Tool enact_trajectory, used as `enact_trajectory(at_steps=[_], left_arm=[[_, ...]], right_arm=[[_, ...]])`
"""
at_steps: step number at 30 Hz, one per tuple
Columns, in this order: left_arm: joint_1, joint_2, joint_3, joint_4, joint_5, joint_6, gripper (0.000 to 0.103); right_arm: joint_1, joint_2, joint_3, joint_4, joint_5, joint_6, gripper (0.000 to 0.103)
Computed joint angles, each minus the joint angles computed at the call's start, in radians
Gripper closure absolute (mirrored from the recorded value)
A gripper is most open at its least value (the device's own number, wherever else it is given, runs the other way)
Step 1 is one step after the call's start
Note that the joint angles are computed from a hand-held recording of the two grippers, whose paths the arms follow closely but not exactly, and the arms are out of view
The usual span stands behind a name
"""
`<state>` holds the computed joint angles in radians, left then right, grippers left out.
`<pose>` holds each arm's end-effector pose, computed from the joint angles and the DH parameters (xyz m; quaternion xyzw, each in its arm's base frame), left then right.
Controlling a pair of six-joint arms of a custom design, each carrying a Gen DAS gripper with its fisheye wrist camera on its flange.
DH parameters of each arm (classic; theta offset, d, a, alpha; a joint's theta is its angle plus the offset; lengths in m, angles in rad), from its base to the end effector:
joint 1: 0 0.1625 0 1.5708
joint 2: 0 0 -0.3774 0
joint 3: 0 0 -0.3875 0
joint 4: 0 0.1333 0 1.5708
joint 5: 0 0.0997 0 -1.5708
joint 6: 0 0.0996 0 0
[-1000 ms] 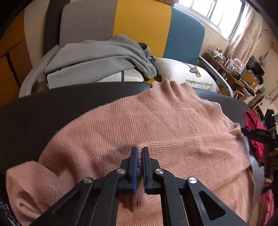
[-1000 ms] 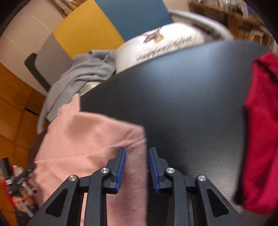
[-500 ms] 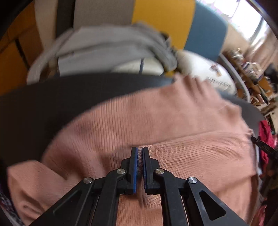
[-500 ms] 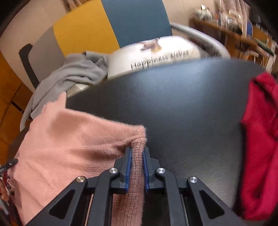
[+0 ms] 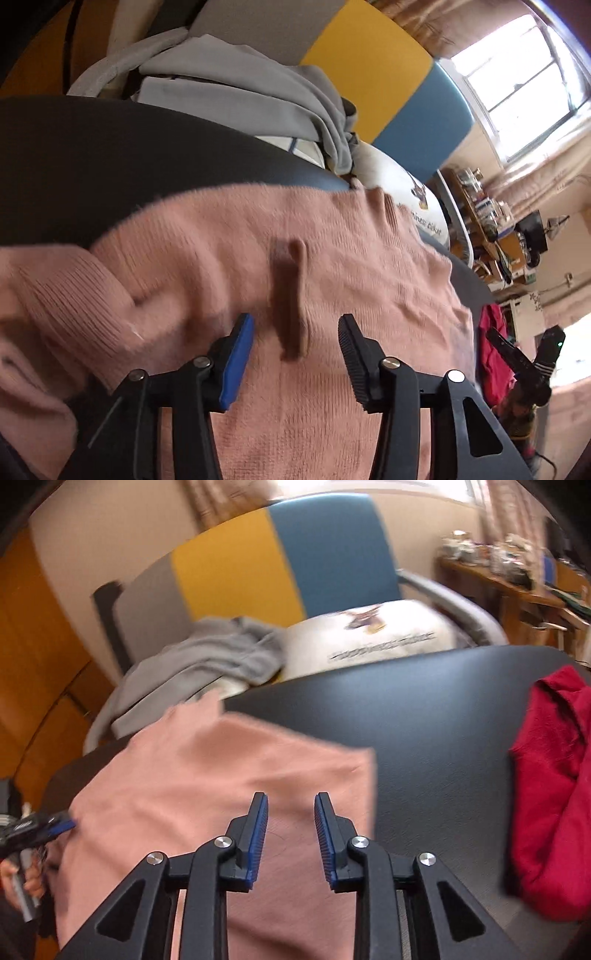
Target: Fold clothes
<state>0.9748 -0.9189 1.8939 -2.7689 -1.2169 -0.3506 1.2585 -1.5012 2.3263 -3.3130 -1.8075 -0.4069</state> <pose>-0.1779 -0.5612 0.0727 0.1003 0.9733 -0.1773 0.1058 -0.0265 -0.4398 0.2746 -0.0101 -0.8919 0.3742 0.2538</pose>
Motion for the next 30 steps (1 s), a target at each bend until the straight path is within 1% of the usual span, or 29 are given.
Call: enact_trajectory(at_steps=[1, 3, 4, 6, 7, 8, 10, 12, 14, 16, 18, 19, 21, 22, 23, 24, 25, 26, 27, 28, 29, 30], left_arm=[[-0.006, 0.007, 0.003, -0.008, -0.004, 0.009, 0.052], [-0.026, 0.035, 0.002, -0.032, 0.027, 0.033, 0.051], [-0.036, 0.049, -0.004, -0.018, 0.053, 0.040, 0.061], [-0.060, 0.064, -0.019, 0.040, 0.118, 0.047, 0.098], [-0.072, 0.057, -0.009, 0.045, 0.134, 0.045, 0.098], [-0.080, 0.041, 0.009, 0.036, 0.129, 0.049, 0.099], [-0.103, -0.010, 0.061, 0.031, 0.135, 0.050, 0.099], [-0.113, -0.033, 0.086, 0.059, 0.171, 0.022, 0.099], [-0.105, -0.032, 0.090, 0.096, 0.206, -0.002, 0.098], [-0.087, -0.013, 0.088, 0.098, 0.213, -0.024, 0.098], [-0.097, -0.009, 0.093, 0.102, 0.230, -0.041, 0.097], [-0.104, -0.012, 0.100, 0.100, 0.237, -0.052, 0.094], [-0.108, -0.022, 0.118, 0.076, 0.234, -0.077, 0.091], [-0.103, -0.031, 0.129, 0.045, 0.219, -0.086, 0.090], [-0.098, -0.040, 0.139, 0.013, 0.207, -0.096, 0.089], [-0.095, -0.050, 0.148, -0.019, 0.199, -0.096, 0.089], [-0.098, -0.057, 0.152, -0.049, 0.198, -0.080, 0.087], [-0.102, -0.055, 0.146, -0.071, 0.202, -0.051, 0.085], [-0.105, -0.047, 0.130, -0.086, 0.205, -0.014, 0.072], [-0.107, -0.039, 0.114, -0.101, 0.208, 0.025, 0.049], [-0.109, -0.026, 0.093, -0.120, 0.210, 0.067, 0.037], [-0.110, -0.007, 0.068, -0.142, 0.212, 0.115, 0.022]], right_arm=[[0.004, 0.010, 0.008, -0.001, 0.003, 0.003, 0.077], [0.025, 0.055, 0.014, -0.018, -0.016, 0.021, 0.077], [0.026, 0.070, 0.019, -0.025, -0.021, 0.028, 0.077], [0.029, 0.108, 0.026, -0.051, -0.045, 0.034, 0.077], [0.030, 0.121, 0.026, -0.060, -0.065, 0.034, 0.077], [0.030, 0.134, 0.027, -0.069, -0.085, 0.034, 0.077], [0.012, 0.126, 0.050, -0.097, -0.062, 0.018, 0.077], [-0.004, 0.123, 0.065, -0.123, -0.044, 0.009, 0.077], [-0.041, 0.128, 0.083, -0.165, 0.027, -0.019, 0.077], [-0.079, 0.133, 0.101, -0.203, 0.100, -0.046, 0.076], [-0.114, 0.127, 0.118, -0.219, 0.168, -0.058, 0.076], [-0.128, 0.120, 0.120, -0.207, 0.196, -0.052, 0.076], [-0.185, 0.080, 0.130, -0.148, 0.307, -0.035, 0.076], [-0.215, 0.060, 0.133, -0.117, 0.363, -0.028, 0.076], [-0.255, 0.036, 0.138, -0.075, 0.440, -0.018, 0.076], [-0.279, 0.021, 0.144, -0.053, 0.488, -0.011, 0.077], [-0.296, 0.005, 0.144, -0.021, 0.521, -0.007, 0.077], [-0.289, -0.008, 0.140, 0.009, 0.513, -0.010, 0.077], [-0.265, -0.017, 0.122, 0.047, 0.472, -0.015, 0.077], [-0.241, -0.024, 0.103, 0.083, 0.434, -0.019, 0.077], [-0.217, -0.028, 0.086, 0.104, 0.411, -0.011, 0.077], [-0.192, -0.022, 0.063, 0.115, 0.400, -0.012, 0.075]])
